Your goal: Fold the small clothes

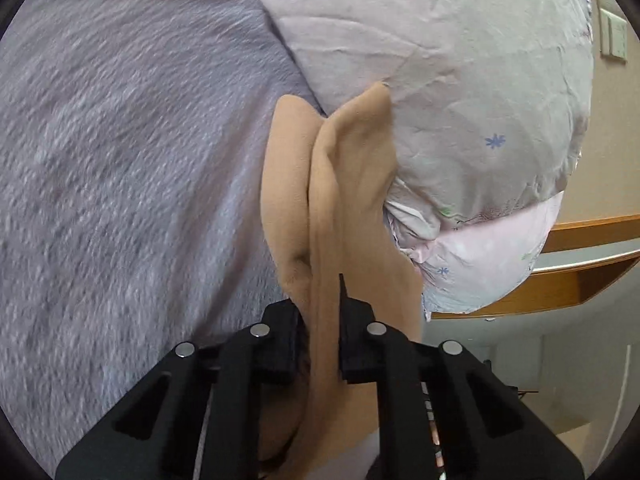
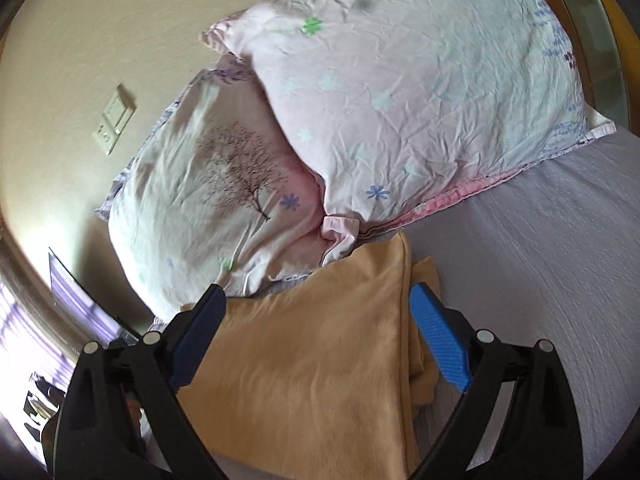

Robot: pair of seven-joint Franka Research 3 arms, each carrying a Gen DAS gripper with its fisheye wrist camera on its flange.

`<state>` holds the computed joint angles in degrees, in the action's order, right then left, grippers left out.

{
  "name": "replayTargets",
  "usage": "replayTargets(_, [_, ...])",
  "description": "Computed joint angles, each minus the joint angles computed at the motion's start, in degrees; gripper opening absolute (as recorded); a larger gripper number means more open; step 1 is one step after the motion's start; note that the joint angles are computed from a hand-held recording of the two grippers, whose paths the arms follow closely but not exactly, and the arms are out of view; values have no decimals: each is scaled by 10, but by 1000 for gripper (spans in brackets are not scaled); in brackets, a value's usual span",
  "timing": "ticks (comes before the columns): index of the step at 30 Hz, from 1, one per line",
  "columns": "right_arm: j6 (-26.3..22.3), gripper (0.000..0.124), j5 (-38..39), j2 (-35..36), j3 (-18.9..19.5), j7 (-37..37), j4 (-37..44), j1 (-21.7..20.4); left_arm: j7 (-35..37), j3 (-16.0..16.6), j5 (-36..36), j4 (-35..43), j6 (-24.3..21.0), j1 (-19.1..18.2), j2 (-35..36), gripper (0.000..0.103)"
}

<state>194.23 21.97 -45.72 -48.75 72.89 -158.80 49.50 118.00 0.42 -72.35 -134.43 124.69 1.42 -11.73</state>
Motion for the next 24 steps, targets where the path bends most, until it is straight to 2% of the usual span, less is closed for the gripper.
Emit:
replayTargets(3, [16, 94, -15, -30, 7, -18, -22, -21, -5, -6, 9, 4, 6, -12, -44, 13])
replayTargets(5, [30, 94, -21, -42, 11, -20, -34, -34, -19, -17, 19, 24, 11, -33, -69, 13])
replayTargets(7, [36, 94, -27, -61, 2, -16, -42, -36, -27, -41, 25, 53, 34, -69, -72, 13])
replayTargets(12, [44, 94, -24, -79, -21, 0, -53, -38, -17, -101, 18, 122, 87, -170, -6, 14])
replayTargets(13, [32, 94, -20, -77, -27, 5, -50, -40, -21, -105, 27, 133, 95, -189, 13, 15])
replayTargets(14, [18, 94, -15, -74, -28, 9, -47, -46, -43, -129, 56, 157, 95, -198, 51, 19])
replayTargets(16, [-21, 94, -3, -68, -27, 7, -38, -62, -58, -143, 66, 182, 61, -201, 93, 21])
replayTargets(17, [-49, 94, 6, -63, -19, 2, -35, -80, -42, -133, 22, 192, 11, -204, 112, 21])
replayTargets(19, [-97, 94, 16, -55, -2, -12, -31, -115, 3, -128, -44, 167, -31, -186, 93, 24])
replayTargets(20, [-110, 94, 19, -58, -5, -23, -30, -118, 26, -125, -54, 152, -26, -180, 74, 42])
replayTargets(21, [-132, 94, 23, -58, -7, -31, -25, -121, 57, -118, -66, 129, -15, -174, 43, 69])
replayTargets(22, [-155, 94, 28, -58, -12, -38, -20, -120, 82, -112, -75, 103, 6, -171, 11, 74])
replayTargets(24, [-193, 92, 41, -52, -23, -51, -6, -112, 114, -100, -60, 72, 40, -166, -31, 75])
